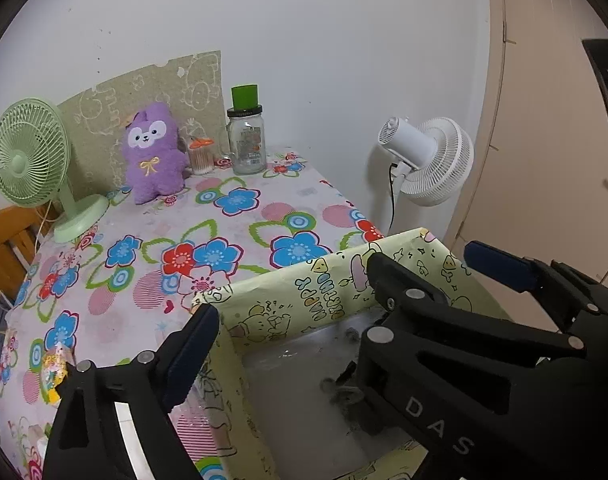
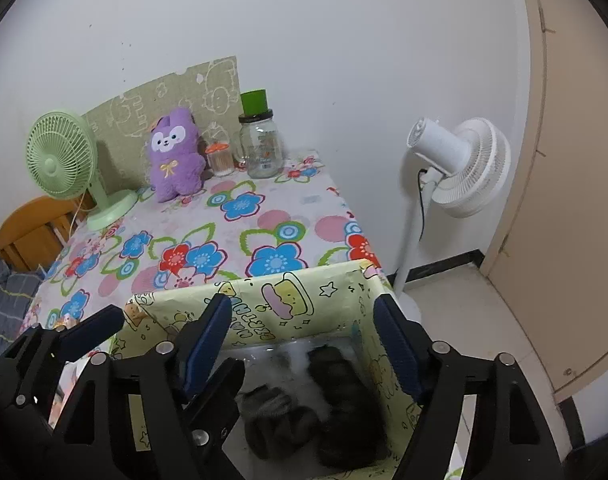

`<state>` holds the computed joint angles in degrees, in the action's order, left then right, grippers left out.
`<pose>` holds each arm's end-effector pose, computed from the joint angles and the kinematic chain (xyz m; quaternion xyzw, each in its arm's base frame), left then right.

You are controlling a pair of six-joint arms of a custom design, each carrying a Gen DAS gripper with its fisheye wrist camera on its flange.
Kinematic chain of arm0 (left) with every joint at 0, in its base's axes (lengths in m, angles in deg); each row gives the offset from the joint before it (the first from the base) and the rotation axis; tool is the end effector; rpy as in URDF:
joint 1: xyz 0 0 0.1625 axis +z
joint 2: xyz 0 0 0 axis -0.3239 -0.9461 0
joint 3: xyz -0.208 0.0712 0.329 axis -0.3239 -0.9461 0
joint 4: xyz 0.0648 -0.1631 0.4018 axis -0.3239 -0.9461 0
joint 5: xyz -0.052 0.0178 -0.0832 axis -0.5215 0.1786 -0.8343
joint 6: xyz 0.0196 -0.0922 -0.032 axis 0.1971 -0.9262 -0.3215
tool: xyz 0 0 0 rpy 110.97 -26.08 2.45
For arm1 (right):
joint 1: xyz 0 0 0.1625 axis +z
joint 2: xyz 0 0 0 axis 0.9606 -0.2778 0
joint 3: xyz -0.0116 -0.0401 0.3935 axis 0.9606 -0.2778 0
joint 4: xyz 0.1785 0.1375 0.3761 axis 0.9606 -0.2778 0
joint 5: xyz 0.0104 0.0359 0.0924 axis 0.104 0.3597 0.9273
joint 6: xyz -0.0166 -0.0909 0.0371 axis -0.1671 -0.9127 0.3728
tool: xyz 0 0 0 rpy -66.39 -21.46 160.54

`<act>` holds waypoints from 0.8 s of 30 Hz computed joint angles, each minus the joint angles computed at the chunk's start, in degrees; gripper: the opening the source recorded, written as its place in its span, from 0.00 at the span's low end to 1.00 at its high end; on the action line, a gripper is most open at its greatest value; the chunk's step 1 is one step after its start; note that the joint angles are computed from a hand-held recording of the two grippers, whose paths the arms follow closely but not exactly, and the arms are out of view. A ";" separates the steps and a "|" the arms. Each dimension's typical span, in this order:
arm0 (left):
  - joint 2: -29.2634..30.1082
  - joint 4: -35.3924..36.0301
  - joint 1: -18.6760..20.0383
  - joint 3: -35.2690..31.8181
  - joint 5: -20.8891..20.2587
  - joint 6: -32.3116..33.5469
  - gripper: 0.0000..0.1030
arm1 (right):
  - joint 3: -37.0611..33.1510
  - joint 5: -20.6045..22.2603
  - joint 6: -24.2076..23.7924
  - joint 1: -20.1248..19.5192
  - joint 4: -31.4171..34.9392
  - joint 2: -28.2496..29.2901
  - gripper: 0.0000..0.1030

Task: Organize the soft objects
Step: 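Lower both items into the yellow paper box and open both tools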

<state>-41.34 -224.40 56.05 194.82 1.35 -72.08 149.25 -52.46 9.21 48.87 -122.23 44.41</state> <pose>-0.1407 -0.3770 0.2166 0.2204 0.8512 -0.3537 0.3191 0.3280 -0.3986 0.0194 0.1981 -0.8481 0.3804 0.3112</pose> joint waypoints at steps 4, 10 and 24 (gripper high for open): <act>-2.11 2.55 -1.62 1.07 2.97 -1.97 0.97 | 0.06 -0.95 0.23 0.99 0.10 0.10 0.76; -8.04 5.43 -3.77 3.19 3.68 -3.40 1.00 | 0.43 -2.12 0.68 2.90 -1.86 0.48 0.83; -22.41 21.78 -8.17 5.57 4.35 -8.57 0.99 | 0.56 -5.40 3.74 7.92 -2.88 2.04 0.84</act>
<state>-63.75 -202.62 47.87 200.39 5.71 -80.65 149.81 -57.86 12.94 56.79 -125.11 46.46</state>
